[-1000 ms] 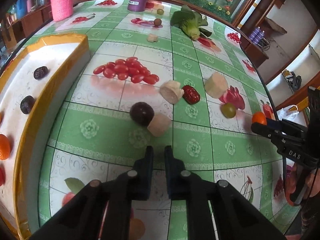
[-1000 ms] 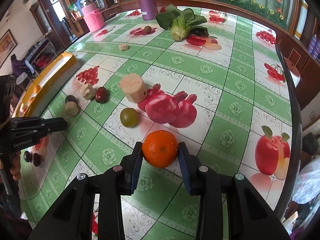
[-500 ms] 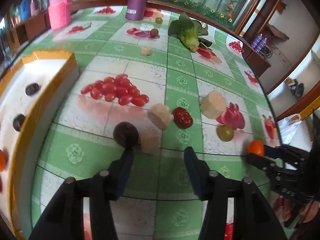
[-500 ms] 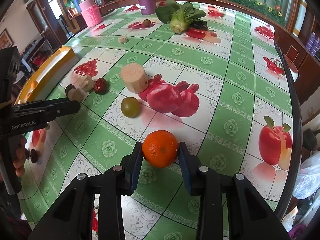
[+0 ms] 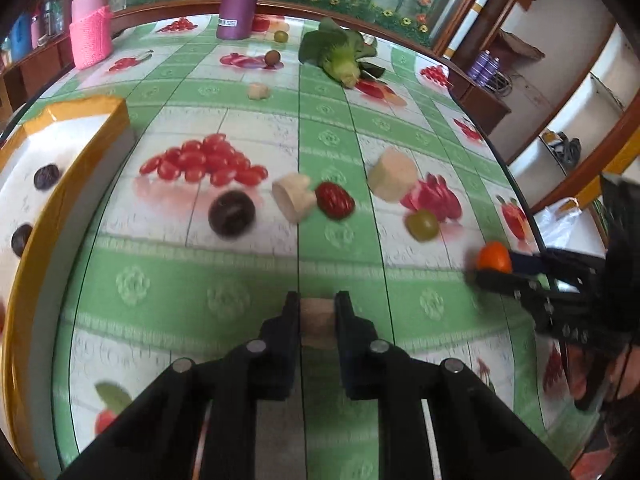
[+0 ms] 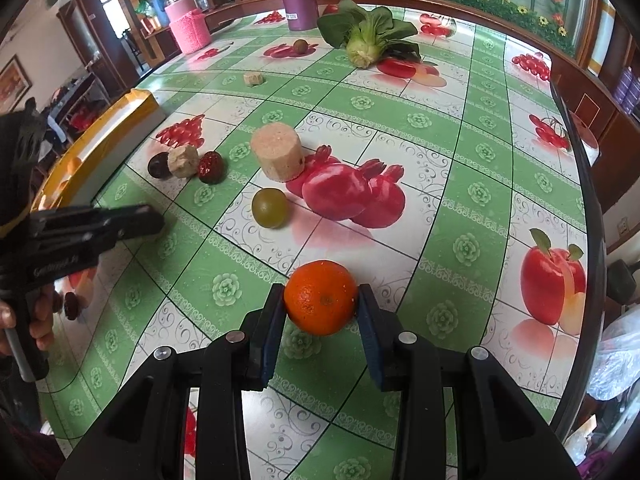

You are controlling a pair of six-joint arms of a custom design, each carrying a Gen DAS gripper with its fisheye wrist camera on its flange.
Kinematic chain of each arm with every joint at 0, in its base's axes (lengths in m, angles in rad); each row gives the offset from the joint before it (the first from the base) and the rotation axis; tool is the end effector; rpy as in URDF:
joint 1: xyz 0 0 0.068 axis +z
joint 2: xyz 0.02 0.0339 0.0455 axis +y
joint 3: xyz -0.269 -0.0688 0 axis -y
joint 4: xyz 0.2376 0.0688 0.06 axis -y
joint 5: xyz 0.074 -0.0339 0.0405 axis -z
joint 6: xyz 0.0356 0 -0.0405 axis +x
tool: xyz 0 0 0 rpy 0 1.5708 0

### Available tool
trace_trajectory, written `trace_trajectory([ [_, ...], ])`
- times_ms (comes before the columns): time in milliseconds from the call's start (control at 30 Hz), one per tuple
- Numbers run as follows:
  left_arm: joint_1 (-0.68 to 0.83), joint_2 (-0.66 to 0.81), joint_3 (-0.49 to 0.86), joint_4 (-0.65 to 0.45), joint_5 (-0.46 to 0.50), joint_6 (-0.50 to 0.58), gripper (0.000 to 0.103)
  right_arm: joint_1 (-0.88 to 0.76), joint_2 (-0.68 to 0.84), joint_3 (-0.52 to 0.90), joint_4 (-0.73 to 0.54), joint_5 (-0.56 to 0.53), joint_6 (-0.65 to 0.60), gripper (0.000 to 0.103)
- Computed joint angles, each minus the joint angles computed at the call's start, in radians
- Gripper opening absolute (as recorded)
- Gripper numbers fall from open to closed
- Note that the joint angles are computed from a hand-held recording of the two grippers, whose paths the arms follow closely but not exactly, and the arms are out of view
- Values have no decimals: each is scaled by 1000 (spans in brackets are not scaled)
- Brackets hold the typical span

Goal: Organize fruits
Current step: 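Grasp a tan cake cube with the left tool while the right tool grasps an orange, then carry the cube and orange into the white tray and open both tools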

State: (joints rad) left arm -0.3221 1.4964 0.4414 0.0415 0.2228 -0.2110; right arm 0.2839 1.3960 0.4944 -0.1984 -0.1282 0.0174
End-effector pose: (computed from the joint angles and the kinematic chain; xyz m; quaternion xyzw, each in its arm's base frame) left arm 0.2127 -0.0793 0.1124 0.0836 0.9523 -0.1751 0.2355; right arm 0.2073 0.0652 0.1319 -0.1437 0.9598 0.0965 0.2208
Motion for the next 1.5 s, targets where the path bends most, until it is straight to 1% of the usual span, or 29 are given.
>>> trace_trajectory([
  [67,14,-67,-40,-16,23,5,19,-1,-16,-6,-5,4,2,35],
  [233,-6,-213,-99,-91,-47,31,20,23,-67,-29,-15,18,25,35],
  [300,3,-268,-121,-119,-43,43,20,48,-84,-29,-30,25,38,35],
  [400,57,-340,-139,-169,4,67,20,117,-100,-16,-55,62,69,35],
  [567,185,-443,-150,-257,75,139,19,253,-85,42,-85,127,141,35],
  [667,284,-491,-141,-319,130,198,19,332,-51,98,-95,156,182,35],
  [800,453,-522,-117,-394,210,311,19,425,43,214,-107,185,213,35],
  [900,619,-500,-85,-442,282,427,19,479,127,319,-116,181,230,35],
  [1000,788,-433,-42,-474,338,555,19,528,219,436,-123,176,237,34],
  [1133,950,-306,30,-473,359,677,19,571,358,608,-140,156,239,34],
  [1233,1023,-205,91,-448,354,728,19,589,476,751,-166,133,244,34],
  [1300,1043,-140,134,-427,342,739,19,600,545,838,-186,131,245,34],
  [1400,1041,-38,207,-399,319,733,19,608,653,979,-229,142,236,34],
  [1500,1002,49,268,-361,278,705,20,598,744,1097,-267,146,235,34],
])
